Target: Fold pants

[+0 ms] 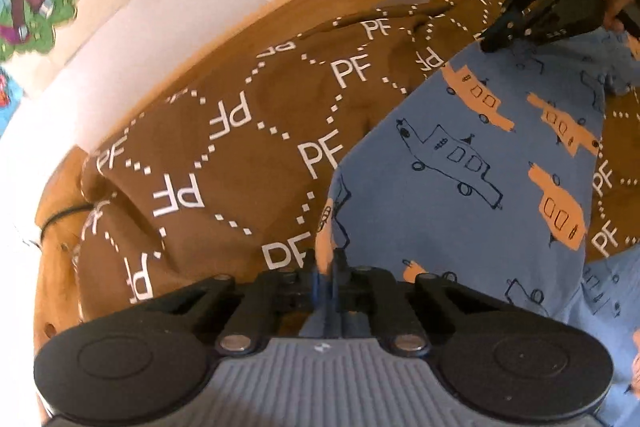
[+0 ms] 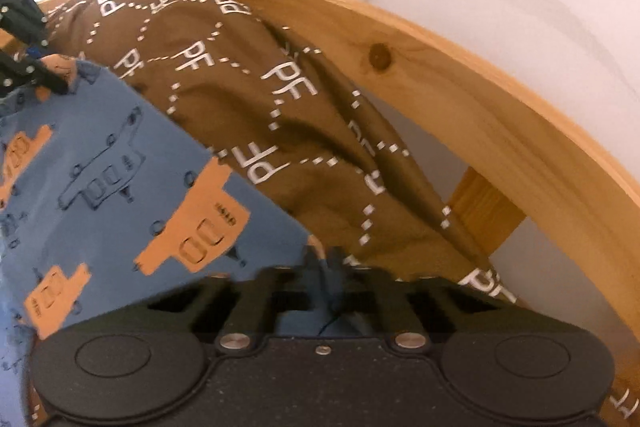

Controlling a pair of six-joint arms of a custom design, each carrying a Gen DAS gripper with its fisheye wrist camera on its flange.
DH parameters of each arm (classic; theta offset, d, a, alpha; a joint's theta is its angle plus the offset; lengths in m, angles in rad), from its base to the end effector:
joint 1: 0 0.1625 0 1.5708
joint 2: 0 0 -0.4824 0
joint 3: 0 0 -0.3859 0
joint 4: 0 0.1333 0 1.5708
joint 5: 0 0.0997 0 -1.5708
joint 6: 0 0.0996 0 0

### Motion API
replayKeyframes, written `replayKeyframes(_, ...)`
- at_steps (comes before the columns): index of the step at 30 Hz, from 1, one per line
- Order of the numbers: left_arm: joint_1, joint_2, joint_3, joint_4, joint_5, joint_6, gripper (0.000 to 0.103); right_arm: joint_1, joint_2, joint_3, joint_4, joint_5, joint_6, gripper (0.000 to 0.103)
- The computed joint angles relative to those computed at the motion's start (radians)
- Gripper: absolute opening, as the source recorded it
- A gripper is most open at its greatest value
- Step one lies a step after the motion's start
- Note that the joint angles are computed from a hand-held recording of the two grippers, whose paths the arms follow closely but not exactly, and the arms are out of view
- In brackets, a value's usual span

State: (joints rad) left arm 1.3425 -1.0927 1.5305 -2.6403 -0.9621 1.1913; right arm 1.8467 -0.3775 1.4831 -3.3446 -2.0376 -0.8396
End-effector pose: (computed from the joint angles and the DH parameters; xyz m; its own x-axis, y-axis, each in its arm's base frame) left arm 0.0269 -0.7251 0.4201 -0.1547 0.6771 -0.7195 0.8809 0.4242 0.2099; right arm 0.2908 -0.7023 -0.0126 -0.4653 -0.5455 0.6971 -0.8389 0.5229 -0.1508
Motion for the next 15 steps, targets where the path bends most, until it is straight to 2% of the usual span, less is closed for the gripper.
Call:
replayKeyframes(3, 0.002, -0.019, 0.043, -0.077, -0.025, 0.044, 0.004, 0.011, -0.013, 0.072, -0.127, 0.001, -0.034, 0.000)
replayKeyframes(5, 0.009, -0.047, 0.106, -0.195, -0.078, 0.181, 0.004, 0.026, -0.011, 0.127, -0.256, -0.005, -0.062, 0.000)
replayKeyframes(8, 0.029, -0.100, 0.202, -0.325, -0.194, 0.374, 0.004, 0.056, -0.012, 0.246, -0.479, -0.012, -0.105, 0.000)
replayKeyframes(12, 0.068, -0.169, 0.313, -0.453, -0.354, 0.597, 0.004, 0.098, 0.002, 0.389, -0.713, -0.026, -0.185, 0.000)
replayKeyframes(15, 0.093, -0.226, 0.377, -0.467, -0.446, 0.668, 0.004, 0.137, 0.025, 0.494, -0.860, -0.051, -0.218, 0.000)
